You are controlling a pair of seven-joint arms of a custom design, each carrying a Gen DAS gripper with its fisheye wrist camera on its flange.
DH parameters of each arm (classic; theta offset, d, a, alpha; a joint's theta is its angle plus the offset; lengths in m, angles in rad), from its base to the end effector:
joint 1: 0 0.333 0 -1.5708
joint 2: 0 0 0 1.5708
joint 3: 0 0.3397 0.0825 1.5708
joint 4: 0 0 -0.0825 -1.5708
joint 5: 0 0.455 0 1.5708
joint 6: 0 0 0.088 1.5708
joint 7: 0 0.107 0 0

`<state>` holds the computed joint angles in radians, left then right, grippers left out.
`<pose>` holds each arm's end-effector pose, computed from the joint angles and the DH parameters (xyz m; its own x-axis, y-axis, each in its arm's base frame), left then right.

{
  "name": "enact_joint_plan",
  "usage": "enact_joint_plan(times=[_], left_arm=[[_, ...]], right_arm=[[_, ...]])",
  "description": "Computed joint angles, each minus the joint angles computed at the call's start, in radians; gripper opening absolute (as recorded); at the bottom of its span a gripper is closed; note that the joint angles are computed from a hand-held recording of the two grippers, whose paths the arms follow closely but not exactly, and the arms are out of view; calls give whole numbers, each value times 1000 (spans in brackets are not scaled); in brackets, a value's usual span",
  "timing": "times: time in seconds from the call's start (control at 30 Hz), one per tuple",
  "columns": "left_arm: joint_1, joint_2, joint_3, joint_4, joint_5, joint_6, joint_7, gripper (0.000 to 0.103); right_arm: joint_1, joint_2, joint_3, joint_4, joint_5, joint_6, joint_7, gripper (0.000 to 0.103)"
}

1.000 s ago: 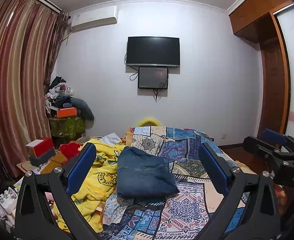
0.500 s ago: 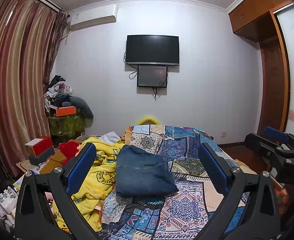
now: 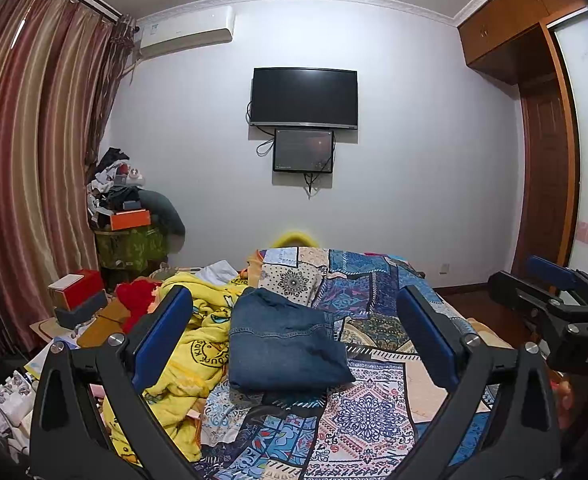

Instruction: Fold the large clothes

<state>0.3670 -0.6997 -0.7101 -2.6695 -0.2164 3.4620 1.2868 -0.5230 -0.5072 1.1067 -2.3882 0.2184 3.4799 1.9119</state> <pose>0.4164 -0.1676 0.5551 -0.0543 -0.9979 0.0356 -0.1685 -0.0260 -0.9854 0.4348 0.3424 0.5515 0.3340 -0.9398 -0.0719 -0.1982 0.0046 -0.9802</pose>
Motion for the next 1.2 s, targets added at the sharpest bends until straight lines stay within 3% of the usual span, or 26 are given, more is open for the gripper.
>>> enact_joint_plan(times=[0.6,0.73,1.2], left_arm=[[-36,46,34,14,10,8,30,102],[-99,71,96,12,33,3,54,102],[-118,87,100,11,-6,15,90,102]], right_arm=[[-14,-7,8,-7,3,7,9,103],[-18,-9,10,-5,6,2,9,103],[-18,-11,7,-7,0,-6,23,103]])
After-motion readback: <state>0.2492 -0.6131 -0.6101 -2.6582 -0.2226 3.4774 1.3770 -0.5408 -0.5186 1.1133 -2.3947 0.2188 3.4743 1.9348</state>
